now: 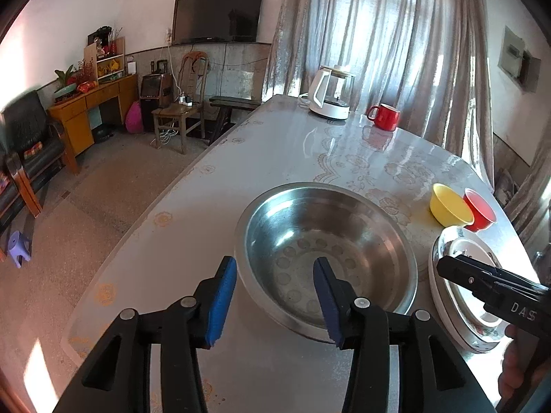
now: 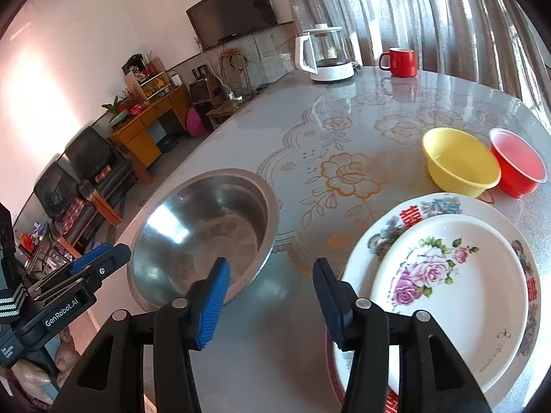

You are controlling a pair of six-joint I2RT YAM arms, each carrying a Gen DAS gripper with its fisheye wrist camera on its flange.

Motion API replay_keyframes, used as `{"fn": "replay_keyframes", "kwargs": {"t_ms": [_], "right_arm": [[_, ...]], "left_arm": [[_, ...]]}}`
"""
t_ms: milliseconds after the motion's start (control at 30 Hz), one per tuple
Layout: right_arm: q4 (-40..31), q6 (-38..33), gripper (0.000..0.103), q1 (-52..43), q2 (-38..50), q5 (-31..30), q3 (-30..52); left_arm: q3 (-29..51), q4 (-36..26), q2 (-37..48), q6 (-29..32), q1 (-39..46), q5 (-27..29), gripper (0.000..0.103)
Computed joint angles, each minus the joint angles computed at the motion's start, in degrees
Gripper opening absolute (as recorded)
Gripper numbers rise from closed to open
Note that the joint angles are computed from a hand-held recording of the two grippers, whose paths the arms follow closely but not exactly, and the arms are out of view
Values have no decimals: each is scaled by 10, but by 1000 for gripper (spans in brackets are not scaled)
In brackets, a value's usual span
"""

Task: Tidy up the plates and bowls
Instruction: 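Move both grippers toward the yellow bowl, then grasp the rim of the yellow bowl with both grippers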

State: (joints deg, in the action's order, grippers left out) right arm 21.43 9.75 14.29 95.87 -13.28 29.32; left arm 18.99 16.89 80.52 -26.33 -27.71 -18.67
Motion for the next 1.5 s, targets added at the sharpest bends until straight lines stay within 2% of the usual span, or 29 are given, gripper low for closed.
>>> {"fn": "replay_keyframes", "kwargs": {"t_ms": [300,633,933,1100,1267,1500], "right_arm": [[3,-13,51,-114,-49,-31,-38],[-12,-28,51,-238,-22,-69,-8],[-23,-28,51,-306,54,-95,62],[-36,-21,51,-326,103,-106,115],[-53,-26,50,-323,140,-104,166],[-110,-17,35,-317,205,-90,261]], "left_arm": [[62,-23,51,10,-63,-17,47],[182,-61,150,22,-105,3,49],[315,-121,249,15,-113,40,49],[390,-141,299,30,-121,45,49],[489,-172,363,33,-111,86,49],[660,-245,479,27,-103,137,48]]}}
